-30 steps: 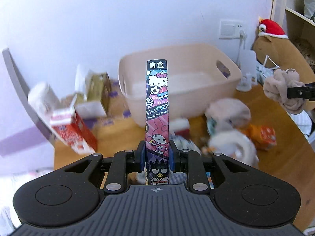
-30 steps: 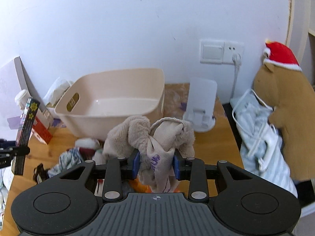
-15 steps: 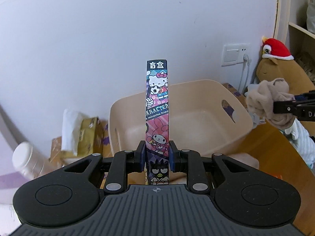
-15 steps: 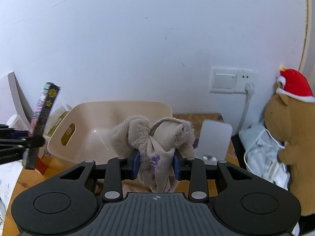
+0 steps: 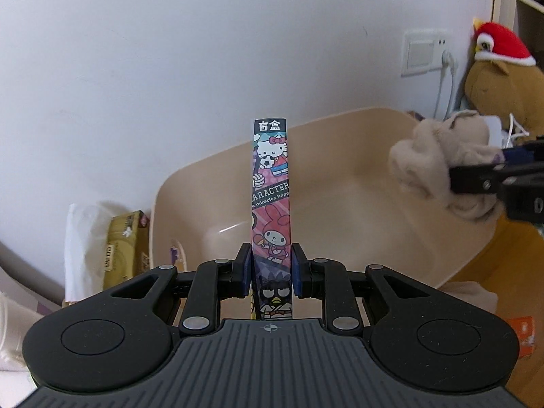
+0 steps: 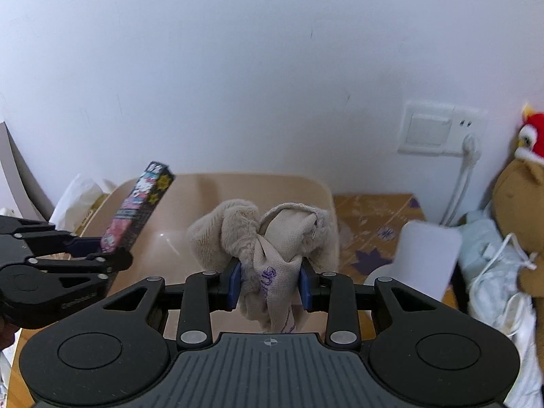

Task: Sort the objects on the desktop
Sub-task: 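Carry both held items to the beige basket and open both tools, then move both tools back toward the pile on the table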

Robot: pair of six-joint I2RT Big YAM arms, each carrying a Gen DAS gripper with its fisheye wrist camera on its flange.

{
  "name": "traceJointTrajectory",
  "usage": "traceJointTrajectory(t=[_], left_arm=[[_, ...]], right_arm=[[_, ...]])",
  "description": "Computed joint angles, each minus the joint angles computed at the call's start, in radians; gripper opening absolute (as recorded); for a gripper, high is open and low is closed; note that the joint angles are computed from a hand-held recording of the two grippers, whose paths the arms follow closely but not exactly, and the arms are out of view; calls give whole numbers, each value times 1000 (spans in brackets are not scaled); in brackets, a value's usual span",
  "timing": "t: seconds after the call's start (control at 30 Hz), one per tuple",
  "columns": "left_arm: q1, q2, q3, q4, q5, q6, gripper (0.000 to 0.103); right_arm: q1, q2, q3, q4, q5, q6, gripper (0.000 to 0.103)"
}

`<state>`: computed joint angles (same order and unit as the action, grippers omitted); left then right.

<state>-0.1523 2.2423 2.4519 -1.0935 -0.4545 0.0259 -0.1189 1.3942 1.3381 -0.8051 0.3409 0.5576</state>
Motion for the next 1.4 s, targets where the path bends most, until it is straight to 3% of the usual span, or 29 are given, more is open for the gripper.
traceJointTrajectory(t=[0.47, 0.57, 0.6, 0.63, 0.67, 0.73, 0.8, 0.83, 0.87, 0.93, 1.03, 1.4], left_arm=[[23, 212, 320, -248, 33, -50, 23], [21, 225, 337, -272, 19, -56, 23], [19, 227, 340, -277, 11, -62, 25], [18, 228, 341, -280, 1, -68, 36], [17, 221, 328, -270, -11, -72, 52], [12, 188, 264, -218, -43, -67, 70], [7, 156, 209, -175, -67, -59, 75], [7, 159, 221, -187, -67, -64, 79], [8, 156, 225, -200, -58, -74, 80], [6, 128, 189, -196, -48, -96, 80], [0, 55, 78, -158, -57, -134, 80], [-67, -184, -244, -109, -154, -241, 85]], right_arm=[[-25, 113, 24, -25, -98, -32, 33], [-23, 117, 22, -33, -100, -24, 41], [-20, 115, 23, -40, -94, -23, 43], [-19, 113, 23, -41, -93, -25, 46], [-17, 110, 24, -46, -94, -25, 49], [-15, 103, 24, -50, -90, -28, 64], [-7, 89, 21, -50, -69, -25, 72], [-3, 76, 21, -58, -62, -20, 78], [0, 67, 19, -58, -58, -16, 81], [9, 49, 18, -72, -57, -12, 96], [24, 20, 16, -87, -41, -38, 103], [39, -117, -46, -166, 7, -43, 103]])
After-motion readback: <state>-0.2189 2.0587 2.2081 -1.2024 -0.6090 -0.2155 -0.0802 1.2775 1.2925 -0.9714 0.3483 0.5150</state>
